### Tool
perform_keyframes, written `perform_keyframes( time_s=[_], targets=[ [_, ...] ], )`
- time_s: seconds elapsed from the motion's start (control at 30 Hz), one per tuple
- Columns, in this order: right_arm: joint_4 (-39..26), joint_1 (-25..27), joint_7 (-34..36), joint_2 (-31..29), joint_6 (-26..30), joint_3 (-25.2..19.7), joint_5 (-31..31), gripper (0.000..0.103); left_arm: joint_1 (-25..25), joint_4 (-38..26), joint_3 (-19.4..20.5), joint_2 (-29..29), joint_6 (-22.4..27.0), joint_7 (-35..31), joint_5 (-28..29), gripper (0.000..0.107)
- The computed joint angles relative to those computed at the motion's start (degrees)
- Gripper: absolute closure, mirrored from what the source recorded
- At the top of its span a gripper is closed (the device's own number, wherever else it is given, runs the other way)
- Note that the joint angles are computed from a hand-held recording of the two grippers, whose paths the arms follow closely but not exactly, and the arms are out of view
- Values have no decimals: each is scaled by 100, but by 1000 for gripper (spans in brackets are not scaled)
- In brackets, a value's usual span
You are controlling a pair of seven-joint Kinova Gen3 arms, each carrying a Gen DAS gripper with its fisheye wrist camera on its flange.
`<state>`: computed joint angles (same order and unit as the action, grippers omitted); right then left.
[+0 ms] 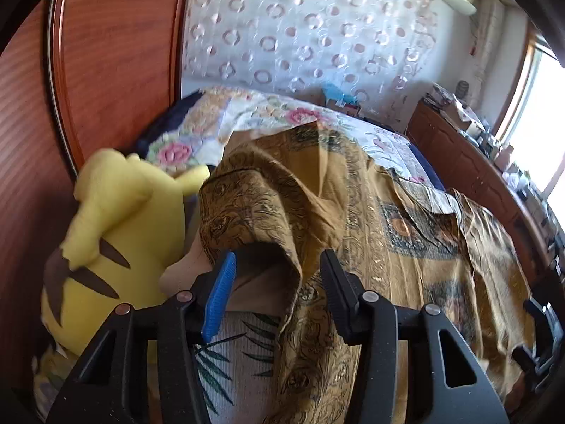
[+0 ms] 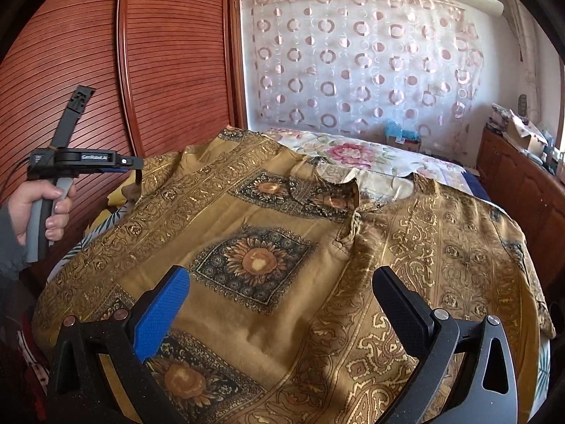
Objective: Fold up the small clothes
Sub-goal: 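Lower the left gripper onto the shirt's sleeve edge and close it, then fold the gripped sleeve side inward over the shirt body with the left gripper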
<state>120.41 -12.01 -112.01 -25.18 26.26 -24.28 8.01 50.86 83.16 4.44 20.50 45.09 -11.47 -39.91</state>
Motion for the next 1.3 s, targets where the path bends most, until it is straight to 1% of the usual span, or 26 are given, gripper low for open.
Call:
perform_keyframes(
  time_s=[0.07,0.13,0.17,0.27,0.37,0.4,0.43,0.53,0.63,0.7,0.83,0.9,0.97,1.0,1.03,1.07,1.1,1.23,1.3],
  targets=[
    [50,7,-35,23,-159,-2,-4,0,-309,-13,97,14,-183,-167,405,58],
    [97,-43,-32,-7,-240,38,-51,0,-439,26,80,1,-329,-267,630,58],
    [125,-31,-41,-20,-277,26,-57,0,-484,-20,79,23,-332,-343,719,59],
    [197,-29,-31,-80,-318,25,-88,0,-578,-263,91,130,-212,-682,936,67],
    [248,11,-36,-112,-361,28,-116,0,-679,-562,152,279,41,-1160,1250,92],
    [242,27,-31,-86,-381,34,-122,0,-669,-645,141,328,119,-1281,1258,101],
    [237,45,-24,-50,-416,43,-120,0,-552,-733,54,362,230,-1309,1188,101],
    [272,101,-30,-95,-437,32,-114,0,-174,-972,-127,417,530,-1376,724,102],
    [307,206,-68,-132,-467,-17,-103,0,254,-1358,-153,535,874,-1625,210,103],
    [321,221,-97,-145,-464,-1,-143,0,391,-1571,-79,605,945,-1925,92,102],
    [366,239,-94,-189,-470,58,-164,0,635,-2026,47,802,1228,-2604,198,102],
    [381,296,-115,-216,-461,4,-156,0,742,-1977,54,798,1169,-2783,274,102],
    [398,301,-128,-230,-454,-11,-175,0,745,-1774,88,680,933,-2930,409,95],
    [403,305,-135,-231,-452,-13,-183,0,780,-1683,62,612,867,-2917,416,86],
    [398,308,-143,-231,-440,-18,-192,0,790,-1648,63,565,861,-2896,385,73],
    [394,315,-157,-231,-439,-26,-200,0,879,-1526,-40,479,794,-2783,290,67],
    [389,309,-162,-228,-438,-20,-208,0,908,-1433,-90,405,774,-2680,206,63],
    [377,236,-128,-198,-439,43,-227,0,771,-1333,-84,327,802,-2446,140,61],
    [364,77,-24,-144,-440,207,-272,0,703,-1334,-94,393,888,-2331,103,61]
  ],
)
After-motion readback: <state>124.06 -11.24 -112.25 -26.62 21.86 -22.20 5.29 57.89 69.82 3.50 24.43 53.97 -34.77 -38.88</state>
